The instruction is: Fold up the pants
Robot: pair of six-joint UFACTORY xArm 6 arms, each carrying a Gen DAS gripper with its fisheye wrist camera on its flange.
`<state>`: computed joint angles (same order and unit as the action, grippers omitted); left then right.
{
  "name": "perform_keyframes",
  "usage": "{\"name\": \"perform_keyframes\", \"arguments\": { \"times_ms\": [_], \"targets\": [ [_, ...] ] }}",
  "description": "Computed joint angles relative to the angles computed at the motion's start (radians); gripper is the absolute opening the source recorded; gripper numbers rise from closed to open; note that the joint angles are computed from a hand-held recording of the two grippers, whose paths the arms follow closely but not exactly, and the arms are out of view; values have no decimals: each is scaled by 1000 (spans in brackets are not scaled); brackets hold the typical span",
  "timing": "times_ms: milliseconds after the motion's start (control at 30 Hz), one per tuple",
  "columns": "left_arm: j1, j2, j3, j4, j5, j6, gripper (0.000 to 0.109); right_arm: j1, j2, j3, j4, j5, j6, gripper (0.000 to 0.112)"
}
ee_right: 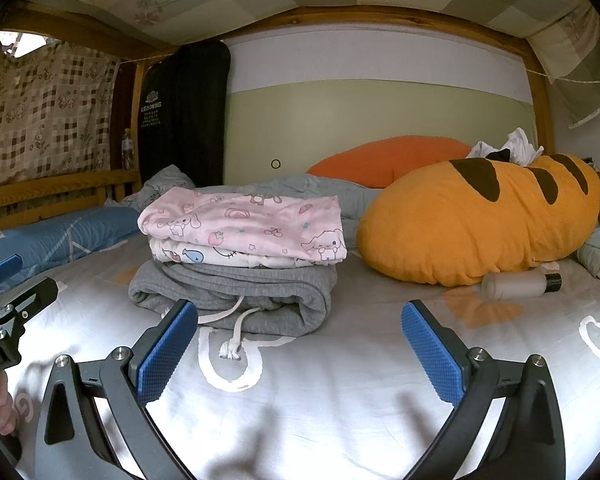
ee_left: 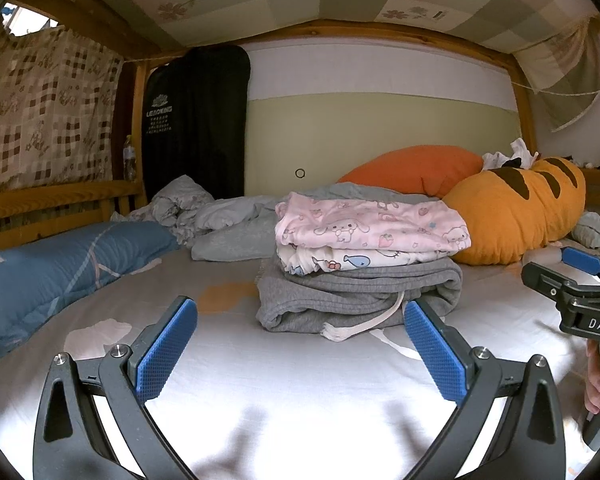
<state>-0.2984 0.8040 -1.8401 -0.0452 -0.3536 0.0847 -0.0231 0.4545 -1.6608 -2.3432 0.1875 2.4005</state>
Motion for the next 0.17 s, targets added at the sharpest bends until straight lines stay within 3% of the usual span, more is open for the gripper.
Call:
{"name": "perform_keyframes", "arguments": {
  "times_ms": [167],
  "targets": [
    [1,2,-1,1,0,-1,103,0,0,0,1,-1,-1,102]
  ]
}}
